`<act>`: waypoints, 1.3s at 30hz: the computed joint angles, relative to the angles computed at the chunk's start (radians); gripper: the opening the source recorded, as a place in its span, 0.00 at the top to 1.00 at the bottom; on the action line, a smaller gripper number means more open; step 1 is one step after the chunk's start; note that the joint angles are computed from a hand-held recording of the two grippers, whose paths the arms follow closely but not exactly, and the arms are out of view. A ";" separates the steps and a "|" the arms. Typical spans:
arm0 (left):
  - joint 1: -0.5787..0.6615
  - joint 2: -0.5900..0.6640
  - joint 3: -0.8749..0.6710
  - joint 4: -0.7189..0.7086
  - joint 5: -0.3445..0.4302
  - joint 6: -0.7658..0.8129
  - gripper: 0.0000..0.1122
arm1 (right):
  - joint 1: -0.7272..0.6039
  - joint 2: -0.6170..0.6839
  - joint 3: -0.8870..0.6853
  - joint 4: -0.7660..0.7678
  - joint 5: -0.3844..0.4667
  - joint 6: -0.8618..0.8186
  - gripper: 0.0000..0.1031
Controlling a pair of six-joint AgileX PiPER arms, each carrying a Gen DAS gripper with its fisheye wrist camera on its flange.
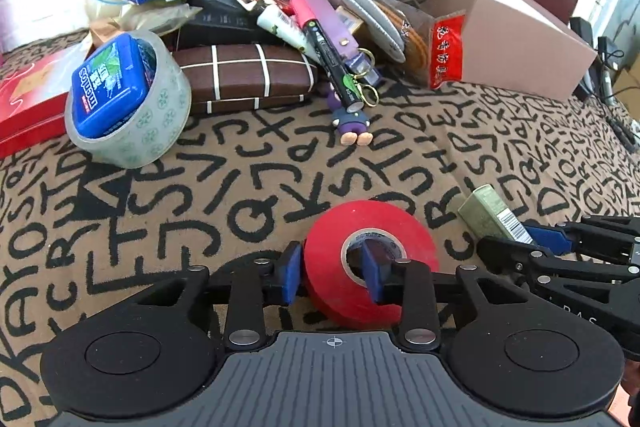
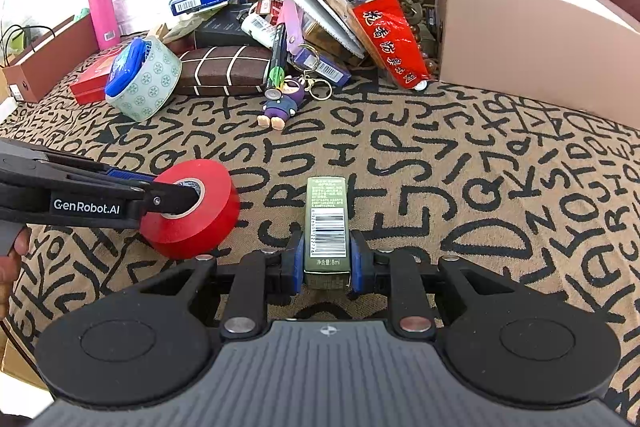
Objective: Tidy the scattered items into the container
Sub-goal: 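Carry the green box and red tape into the white box and release both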
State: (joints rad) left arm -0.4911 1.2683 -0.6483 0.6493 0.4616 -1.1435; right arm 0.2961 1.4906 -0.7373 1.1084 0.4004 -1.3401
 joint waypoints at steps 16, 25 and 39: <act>-0.040 -0.029 -0.034 -0.071 0.029 0.025 0.77 | -0.109 -0.005 -0.011 0.074 0.186 -0.032 0.76; -0.011 0.011 -0.232 -0.266 0.012 0.290 0.77 | -0.242 -0.039 -0.069 0.125 0.290 -0.098 0.76; 0.023 0.496 -1.079 -0.435 0.226 0.624 0.77 | -0.370 0.176 -0.568 0.062 0.409 0.038 0.76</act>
State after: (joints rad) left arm -0.4685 1.7642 -1.7274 0.2139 0.6878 -0.5192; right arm -0.0734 1.6661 -1.3054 1.1708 0.8098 -1.3021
